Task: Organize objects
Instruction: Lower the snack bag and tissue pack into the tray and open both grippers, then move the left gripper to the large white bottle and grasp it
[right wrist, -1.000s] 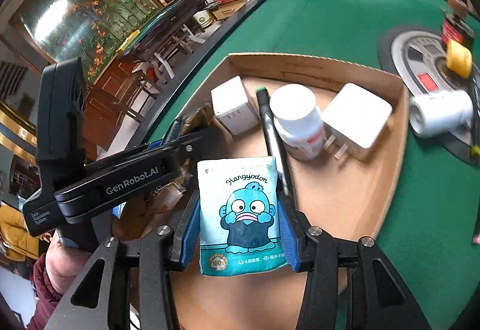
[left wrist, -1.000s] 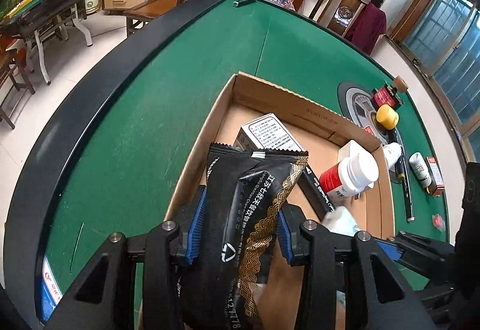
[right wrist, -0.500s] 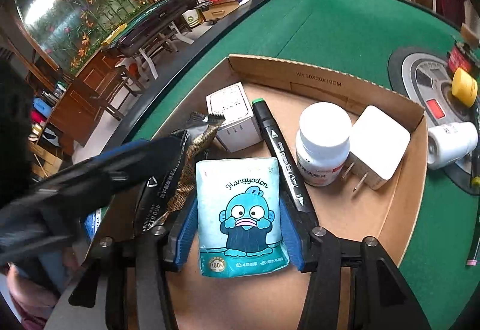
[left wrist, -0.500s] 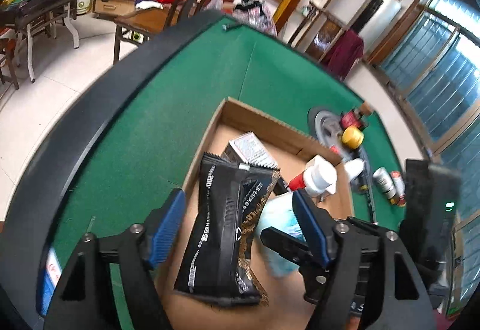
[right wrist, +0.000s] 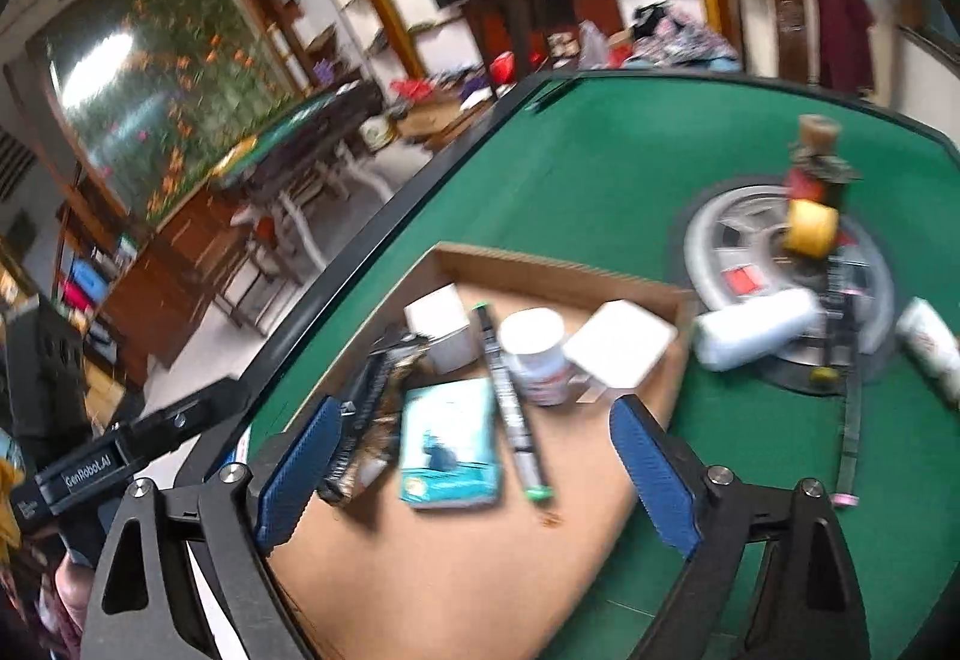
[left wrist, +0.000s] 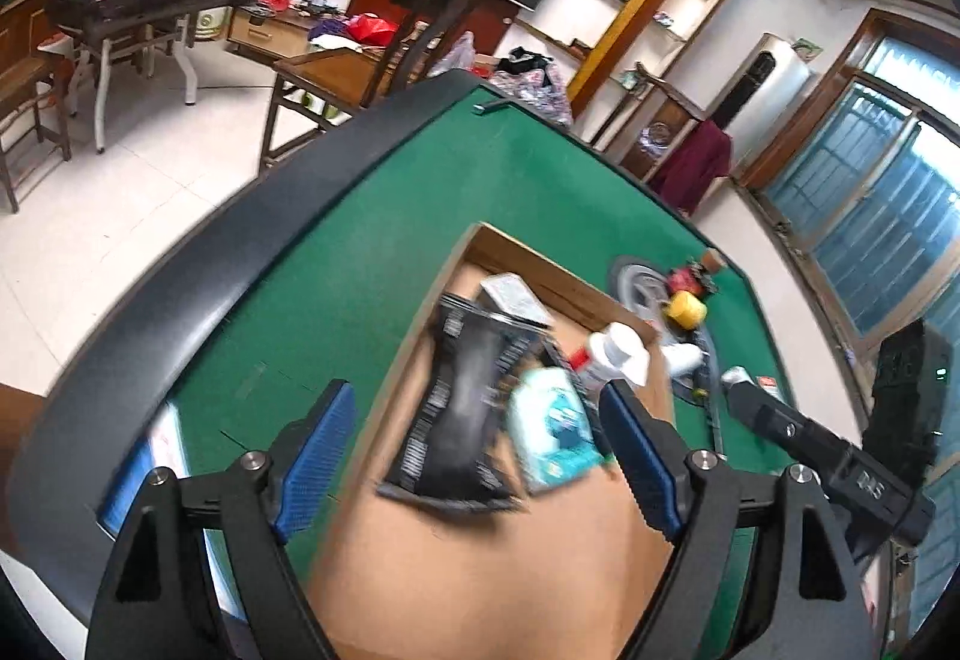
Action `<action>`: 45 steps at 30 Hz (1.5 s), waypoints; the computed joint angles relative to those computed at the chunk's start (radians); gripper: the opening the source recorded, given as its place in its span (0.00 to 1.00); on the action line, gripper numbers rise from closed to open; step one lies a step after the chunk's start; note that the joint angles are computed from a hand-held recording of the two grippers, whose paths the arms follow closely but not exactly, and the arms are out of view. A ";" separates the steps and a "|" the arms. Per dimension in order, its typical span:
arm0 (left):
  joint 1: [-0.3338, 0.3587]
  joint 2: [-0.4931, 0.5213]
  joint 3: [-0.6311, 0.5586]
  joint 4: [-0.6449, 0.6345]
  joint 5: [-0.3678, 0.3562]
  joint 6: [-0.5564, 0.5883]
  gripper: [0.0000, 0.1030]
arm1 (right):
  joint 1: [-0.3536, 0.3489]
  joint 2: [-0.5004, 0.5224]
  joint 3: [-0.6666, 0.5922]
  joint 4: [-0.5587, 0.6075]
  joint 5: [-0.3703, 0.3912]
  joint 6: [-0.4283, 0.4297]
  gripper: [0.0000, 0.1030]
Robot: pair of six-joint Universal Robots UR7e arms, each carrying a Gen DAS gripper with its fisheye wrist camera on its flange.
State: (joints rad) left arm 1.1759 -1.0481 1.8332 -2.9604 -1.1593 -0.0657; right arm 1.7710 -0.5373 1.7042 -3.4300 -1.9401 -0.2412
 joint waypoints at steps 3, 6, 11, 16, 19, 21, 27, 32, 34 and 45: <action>-0.020 -0.006 0.027 -0.009 -0.034 -0.013 0.80 | -0.029 -0.064 0.095 -0.092 -0.042 -0.017 0.92; -0.048 0.001 0.046 -0.011 -0.063 -0.015 0.80 | -0.055 -0.108 0.171 -0.184 -0.116 -0.046 0.92; -0.121 0.050 0.061 0.010 -0.059 0.053 0.81 | -0.121 -0.177 0.275 -0.317 -0.208 -0.065 0.92; -0.179 0.099 0.061 0.018 -0.039 0.111 0.81 | -0.150 -0.235 0.359 -0.439 -0.195 -0.090 0.92; -0.217 0.134 0.060 -0.016 0.005 0.175 0.81 | -0.126 -0.209 0.360 -0.648 -0.244 -0.217 0.97; -0.235 0.161 0.047 -0.031 0.031 0.223 0.81 | -0.131 -0.199 0.349 -0.756 -0.221 -0.274 1.00; -0.288 0.278 -0.061 -0.044 0.175 0.372 0.81 | -0.248 -0.296 0.302 -0.432 -0.102 -0.031 1.00; -0.277 0.387 -0.249 0.125 0.177 0.406 0.84 | -0.269 -0.236 0.190 -0.416 -0.127 -0.080 1.00; -0.274 0.435 -0.308 0.164 0.208 0.432 0.84 | -0.287 -0.240 0.194 -0.421 -0.096 -0.075 1.00; -0.227 0.648 -0.619 0.380 0.331 0.640 0.75 | -0.349 -0.296 0.253 -0.342 0.037 0.021 1.00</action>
